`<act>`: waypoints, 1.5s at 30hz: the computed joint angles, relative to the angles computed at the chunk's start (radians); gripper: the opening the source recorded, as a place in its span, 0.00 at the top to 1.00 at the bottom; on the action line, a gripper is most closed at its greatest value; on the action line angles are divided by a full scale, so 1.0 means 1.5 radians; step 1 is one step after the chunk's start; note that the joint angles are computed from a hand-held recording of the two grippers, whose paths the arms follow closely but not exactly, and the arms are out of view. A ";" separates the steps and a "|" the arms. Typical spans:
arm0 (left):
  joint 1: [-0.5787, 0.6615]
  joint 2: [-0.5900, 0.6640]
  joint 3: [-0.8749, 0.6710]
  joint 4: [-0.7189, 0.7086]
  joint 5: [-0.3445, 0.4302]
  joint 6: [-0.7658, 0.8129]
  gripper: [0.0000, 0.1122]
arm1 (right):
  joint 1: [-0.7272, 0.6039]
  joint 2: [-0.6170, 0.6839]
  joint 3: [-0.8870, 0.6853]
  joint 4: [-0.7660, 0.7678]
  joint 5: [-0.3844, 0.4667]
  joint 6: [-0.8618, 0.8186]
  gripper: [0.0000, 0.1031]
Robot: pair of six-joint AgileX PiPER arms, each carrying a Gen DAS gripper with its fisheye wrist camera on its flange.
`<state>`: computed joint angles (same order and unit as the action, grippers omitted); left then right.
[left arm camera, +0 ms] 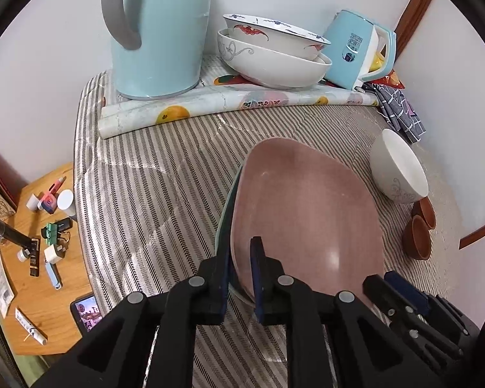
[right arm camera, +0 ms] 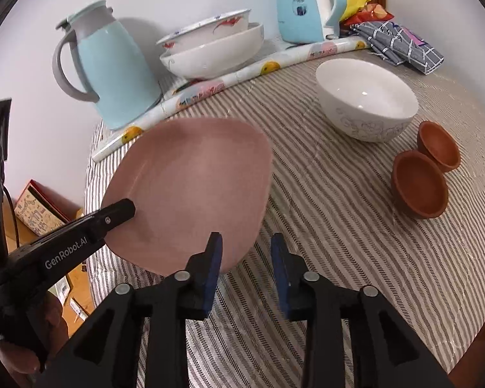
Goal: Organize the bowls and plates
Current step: 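Withdraw the right gripper toward the small brown clay bowls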
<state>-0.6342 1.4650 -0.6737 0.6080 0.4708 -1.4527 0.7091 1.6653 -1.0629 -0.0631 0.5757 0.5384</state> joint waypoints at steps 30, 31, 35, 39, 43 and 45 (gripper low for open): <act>-0.202 0.091 -0.216 0.100 0.225 -0.146 0.55 | -0.266 -0.173 0.106 0.078 0.000 -0.305 0.53; -0.203 0.097 -0.224 0.100 0.219 -0.143 0.55 | -0.280 -0.173 0.107 0.082 0.001 -0.320 0.53; -0.216 0.136 -0.276 0.092 0.213 -0.122 0.55 | -0.343 -0.171 0.114 0.120 0.003 -0.394 0.53; -0.224 0.181 -0.332 0.076 0.208 -0.096 0.55 | -0.399 -0.160 0.116 0.154 0.001 -0.454 0.53; -0.223 0.228 -0.385 0.045 0.199 -0.057 0.55 | -0.442 -0.143 0.111 0.178 -0.004 -0.507 0.53; -0.220 0.254 -0.413 0.026 0.194 -0.033 0.55 | -0.461 -0.130 0.105 0.191 -0.010 -0.531 0.53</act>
